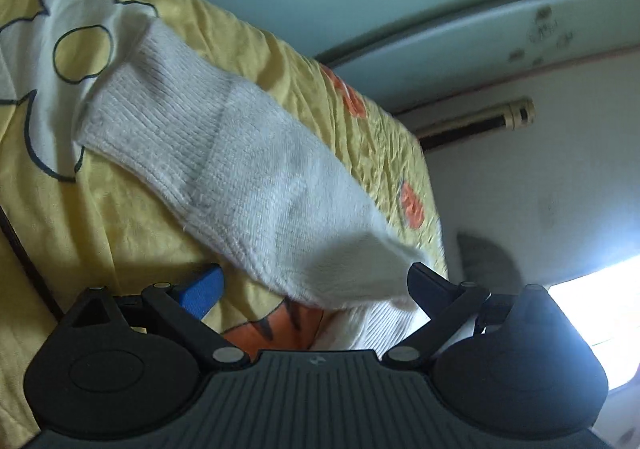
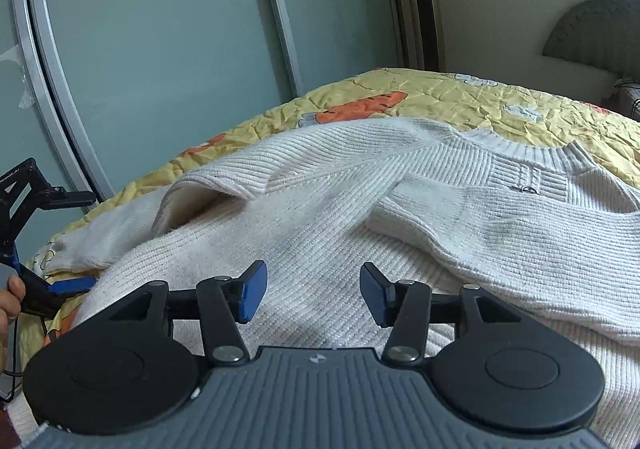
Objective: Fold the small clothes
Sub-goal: 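Grasp the cuff of the other sleeve with the left gripper, then carry the held sleeve across the cardigan body with the left gripper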
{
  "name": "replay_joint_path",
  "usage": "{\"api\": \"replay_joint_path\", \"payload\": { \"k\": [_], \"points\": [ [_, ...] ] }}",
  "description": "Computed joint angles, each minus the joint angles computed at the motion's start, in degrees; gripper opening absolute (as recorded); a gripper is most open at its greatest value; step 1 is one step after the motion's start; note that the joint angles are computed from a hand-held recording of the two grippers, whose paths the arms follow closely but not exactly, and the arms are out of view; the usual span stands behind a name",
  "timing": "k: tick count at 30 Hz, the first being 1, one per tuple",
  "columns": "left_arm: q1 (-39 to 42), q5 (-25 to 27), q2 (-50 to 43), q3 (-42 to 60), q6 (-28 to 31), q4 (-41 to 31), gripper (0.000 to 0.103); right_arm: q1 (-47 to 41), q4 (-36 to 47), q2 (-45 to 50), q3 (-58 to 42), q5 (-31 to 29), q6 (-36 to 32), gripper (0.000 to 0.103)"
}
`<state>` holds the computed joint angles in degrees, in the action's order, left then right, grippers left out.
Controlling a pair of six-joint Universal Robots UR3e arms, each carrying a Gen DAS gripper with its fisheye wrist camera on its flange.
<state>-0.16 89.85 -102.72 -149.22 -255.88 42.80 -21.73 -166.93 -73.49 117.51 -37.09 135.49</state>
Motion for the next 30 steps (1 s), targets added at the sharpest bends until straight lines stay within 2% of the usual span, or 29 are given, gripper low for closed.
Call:
{"api": "replay_joint_path", "payload": {
  "k": [2, 4, 6, 8, 9, 12, 15, 20, 24, 28, 30],
  "points": [
    [1.9, 0.3, -2.3, -0.3, -2.4, 4.2, 0.095, -0.4, -0.3, 0.3, 0.1, 0.1, 0.6, 0.058],
    [3.6, 0.6, -2.6, -0.1, -2.8, 4.2, 0.078, -0.7, -0.7, 0.8, 0.0, -0.1, 1.5, 0.058],
    [4.6, 0.6, -1.8, 1.2, -1.0, 0.8, 0.041, -1.2, -0.4, 1.0, -0.2, 0.1, 1.7, 0.058],
    [6.6, -1.5, -0.9, 1.7, 0.9, -2.3, 0.023, -1.8, 0.0, 1.0, -0.2, 0.5, 1.4, 0.058],
    [7.0, -2.2, -1.4, 1.9, 1.6, -2.3, 0.019, -2.2, 0.2, 0.9, -0.2, 0.7, 1.2, 0.058],
    [5.4, -0.1, -0.3, 4.2, 4.2, -6.7, 0.015, -3.6, 0.7, 0.8, -0.7, 1.4, 0.7, 0.058],
    [1.8, 5.3, 1.4, 8.5, 8.7, -13.3, 0.014, -5.4, -1.3, 2.1, -2.2, 2.0, 2.0, 0.060],
    [-3.5, 17.8, 4.9, 18.5, 17.7, -27.5, 0.013, -9.1, -8.3, 10.1, -10.0, 4.3, 13.4, 0.061],
    [-5.0, 27.0, 2.6, 31.0, 24.2, -38.7, 0.013, -11.4, -13.1, 18.0, -17.6, 5.0, 23.7, 0.062],
    [-7.0, 38.3, -4.7, 47.2, 31.2, -48.3, 0.011, -13.1, -11.3, 21.7, -20.9, 6.4, 25.1, 0.062],
    [-7.4, 41.1, -8.8, 55.8, 34.2, -52.1, 0.011, -13.2, -10.1, 22.9, -22.2, 6.6, 24.7, 0.062]
  ]
}}
